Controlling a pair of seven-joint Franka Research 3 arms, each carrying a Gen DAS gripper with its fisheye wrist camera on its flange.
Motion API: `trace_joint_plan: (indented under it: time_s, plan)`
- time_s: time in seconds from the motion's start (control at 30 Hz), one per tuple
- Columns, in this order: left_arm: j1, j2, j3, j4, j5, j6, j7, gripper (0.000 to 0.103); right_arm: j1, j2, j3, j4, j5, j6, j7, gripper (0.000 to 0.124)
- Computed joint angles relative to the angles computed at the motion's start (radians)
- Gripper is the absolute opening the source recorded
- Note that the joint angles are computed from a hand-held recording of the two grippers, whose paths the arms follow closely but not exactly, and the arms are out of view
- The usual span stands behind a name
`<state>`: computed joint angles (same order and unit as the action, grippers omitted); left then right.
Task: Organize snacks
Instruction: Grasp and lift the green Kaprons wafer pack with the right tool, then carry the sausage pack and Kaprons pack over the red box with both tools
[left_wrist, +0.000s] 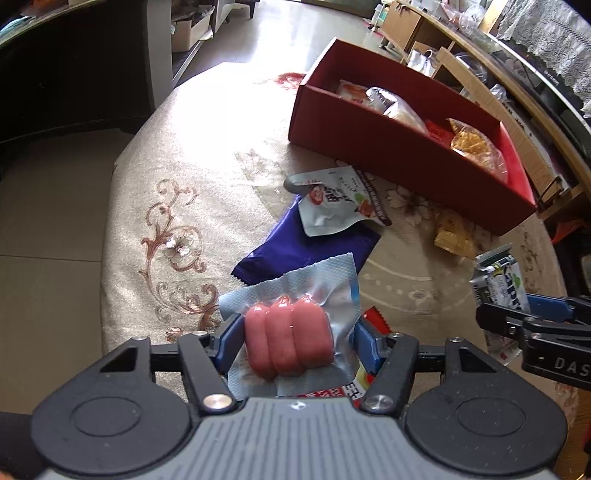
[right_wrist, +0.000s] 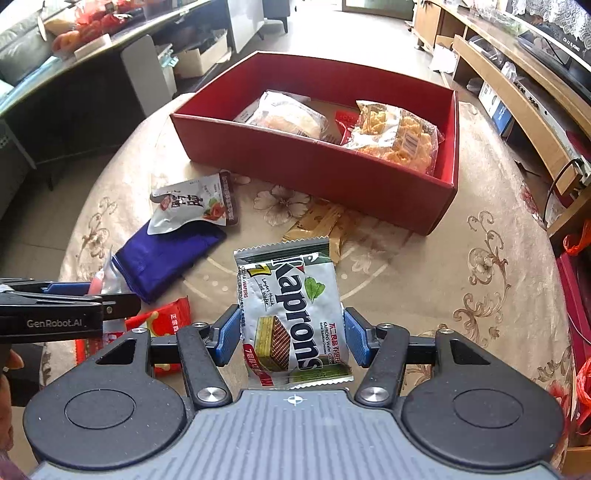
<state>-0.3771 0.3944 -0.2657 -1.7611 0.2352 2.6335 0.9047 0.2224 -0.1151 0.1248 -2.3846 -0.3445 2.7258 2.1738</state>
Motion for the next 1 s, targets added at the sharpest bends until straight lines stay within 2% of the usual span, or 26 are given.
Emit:
trace_joint_plan:
  time_s: [0.53,1.0]
  plan:
    - [-0.006,0.013,-0.018,0.042,-0.026,0.039,0.055,0.058,-0.026,-0.01,-0.001,0.0,-0.031,0.031,0.048,0.065]
    - [-0.049,0.082,0.015,0.176,0.043,0.029,0.059,0.058,-0.041,0.012,-0.011,0.035,-0.056,0.054,0.089,0.065]
